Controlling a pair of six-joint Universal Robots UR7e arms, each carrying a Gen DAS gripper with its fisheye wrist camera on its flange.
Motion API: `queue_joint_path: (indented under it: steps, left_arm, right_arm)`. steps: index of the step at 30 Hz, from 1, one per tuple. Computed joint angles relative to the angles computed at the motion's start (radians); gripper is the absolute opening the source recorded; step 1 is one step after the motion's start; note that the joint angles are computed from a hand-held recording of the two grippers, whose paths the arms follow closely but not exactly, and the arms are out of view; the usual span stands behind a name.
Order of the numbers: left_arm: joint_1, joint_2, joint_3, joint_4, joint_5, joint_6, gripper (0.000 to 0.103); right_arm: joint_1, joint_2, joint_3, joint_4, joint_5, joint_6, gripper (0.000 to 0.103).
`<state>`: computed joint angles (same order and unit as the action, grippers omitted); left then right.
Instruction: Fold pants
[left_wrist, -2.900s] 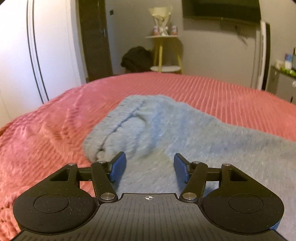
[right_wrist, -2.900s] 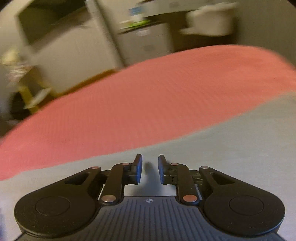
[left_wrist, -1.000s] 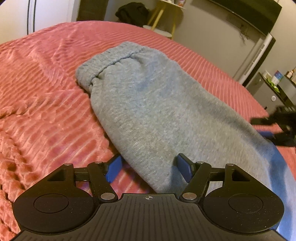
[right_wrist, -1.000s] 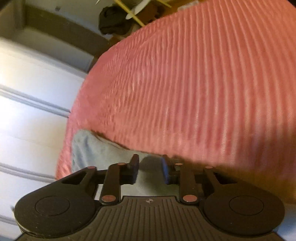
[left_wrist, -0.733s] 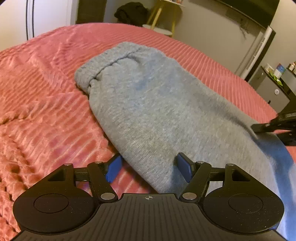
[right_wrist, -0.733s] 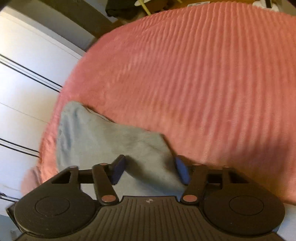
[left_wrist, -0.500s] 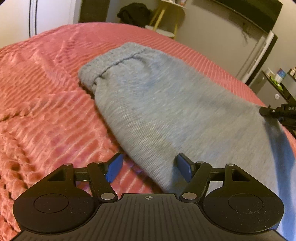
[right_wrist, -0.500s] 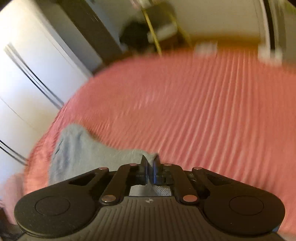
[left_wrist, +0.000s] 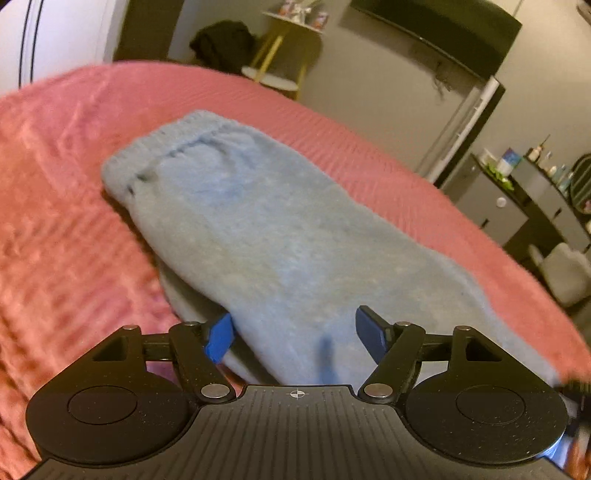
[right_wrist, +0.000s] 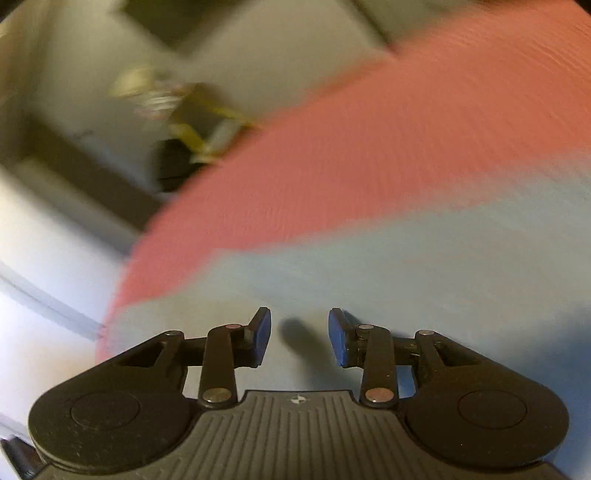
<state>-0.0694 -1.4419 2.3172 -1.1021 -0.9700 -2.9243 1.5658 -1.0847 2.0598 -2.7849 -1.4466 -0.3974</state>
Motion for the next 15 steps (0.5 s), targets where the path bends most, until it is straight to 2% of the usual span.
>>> queue_joint_path:
  steps: [2,4,6,7,8,9,10,11,12,14,15]
  left_arm:
    - [0.011,0.014,-0.012,-0.032,0.016,0.029,0.074]
    - [0.027,0.054,-0.04,-0.057,0.052,0.076,0.074]
    - [0.053,0.115,-0.081,-0.086,0.114,0.171,0.074]
    - [0.068,0.139,-0.095,-0.117,0.141,0.232,0.074]
    - [0.086,0.164,-0.108,-0.165,0.173,0.309,0.074]
    - [0.099,0.184,-0.111,-0.22,0.204,0.379,0.074]
    - [0.11,0.204,-0.107,-0.292,0.239,0.453,0.074]
    - [0.122,0.223,-0.099,-0.375,0.265,0.521,0.074]
    - [0.134,0.24,-0.089,-0.46,0.281,0.585,0.074]
    - [0.161,0.275,-0.068,-0.615,0.295,0.685,0.074]
    - [0.176,0.294,-0.064,-0.669,0.29,0.73,0.074]
  right_arm:
    - [-0.112,-0.092,0.028,0.036,0.059,0.039,0.017]
    - [-0.189,-0.179,0.061,-0.019,0.07,0.058,0.018]
    - [-0.239,-0.253,0.058,-0.053,0.004,0.066,0.018]
    - [-0.268,-0.283,0.049,-0.055,-0.005,0.066,0.018]
    - [-0.278,-0.301,0.048,-0.093,-0.057,0.081,0.019]
    - [-0.277,-0.316,0.045,-0.15,-0.15,0.083,0.025]
    - [-0.273,-0.324,0.046,-0.21,-0.232,0.066,0.032]
    - [-0.284,-0.336,0.058,-0.29,-0.274,0.037,0.032]
    - [-0.303,-0.361,0.08,-0.352,-0.275,0.041,0.032]
    - [-0.369,-0.423,0.105,-0.386,-0.209,0.104,0.045]
    - [-0.397,-0.446,0.119,-0.397,-0.187,0.141,0.045]
